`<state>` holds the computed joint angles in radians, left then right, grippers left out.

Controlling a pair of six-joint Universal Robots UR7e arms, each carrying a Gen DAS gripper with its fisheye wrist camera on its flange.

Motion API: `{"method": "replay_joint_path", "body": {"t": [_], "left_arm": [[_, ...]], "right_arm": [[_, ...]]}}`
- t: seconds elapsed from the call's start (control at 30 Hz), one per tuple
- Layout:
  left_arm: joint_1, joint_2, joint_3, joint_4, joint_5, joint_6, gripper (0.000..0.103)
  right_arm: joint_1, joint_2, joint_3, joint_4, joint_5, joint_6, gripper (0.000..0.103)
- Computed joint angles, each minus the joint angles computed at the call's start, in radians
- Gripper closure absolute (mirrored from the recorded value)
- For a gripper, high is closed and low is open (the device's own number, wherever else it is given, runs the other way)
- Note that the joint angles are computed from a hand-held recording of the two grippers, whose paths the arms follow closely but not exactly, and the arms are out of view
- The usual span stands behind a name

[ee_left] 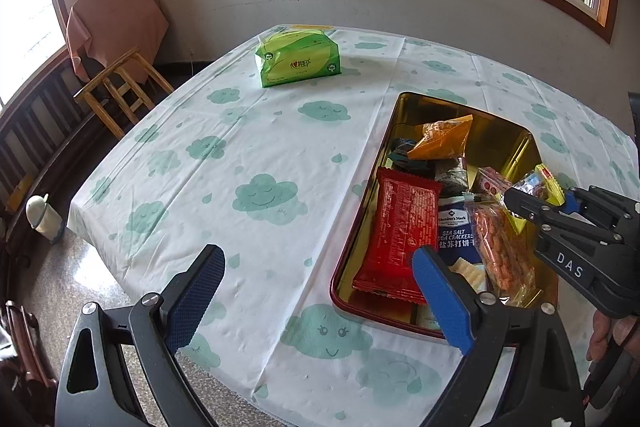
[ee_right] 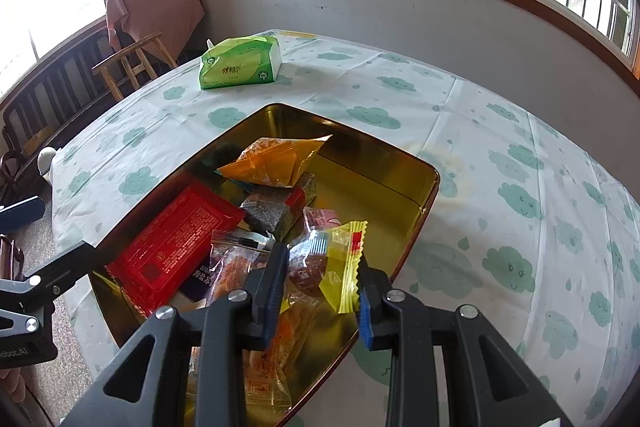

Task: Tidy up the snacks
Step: 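Carry the yellow candy into the gold tin and open the right tool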

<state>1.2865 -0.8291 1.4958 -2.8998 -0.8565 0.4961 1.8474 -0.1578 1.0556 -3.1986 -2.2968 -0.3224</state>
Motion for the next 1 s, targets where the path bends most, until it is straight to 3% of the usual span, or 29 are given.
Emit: {"method": "replay_joint_path", "body": {"t": [0.43,0.7,0.73,0.8,1.0], "left_arm": [[0.001,0.007,-0.004,0.008,0.002,0.001,0.009],[-0.004,0.005,0.004,0.01,-0.002,0.002,0.009],[-0.005,0.005,0.005,0.011,0.0,0.002,0.009],[-0.006,0.003,0.009,0.012,-0.001,0.002,0.009],[-0.009,0.002,0.013,0.005,0.003,0.006,0.009]], "right_arm": [[-0.009,-0.006,0.026,0.003,0.085,0.063,0.072],[0.003,0.017,-0.005,0.006,0.043,0.034,0.066],[0.005,0.019,-0.007,0.002,0.035,0.032,0.064],[0.008,0.023,-0.012,-0.008,0.02,0.023,0.043],[0.017,0.025,-0.008,-0.027,-0.004,0.018,0.021]]}}
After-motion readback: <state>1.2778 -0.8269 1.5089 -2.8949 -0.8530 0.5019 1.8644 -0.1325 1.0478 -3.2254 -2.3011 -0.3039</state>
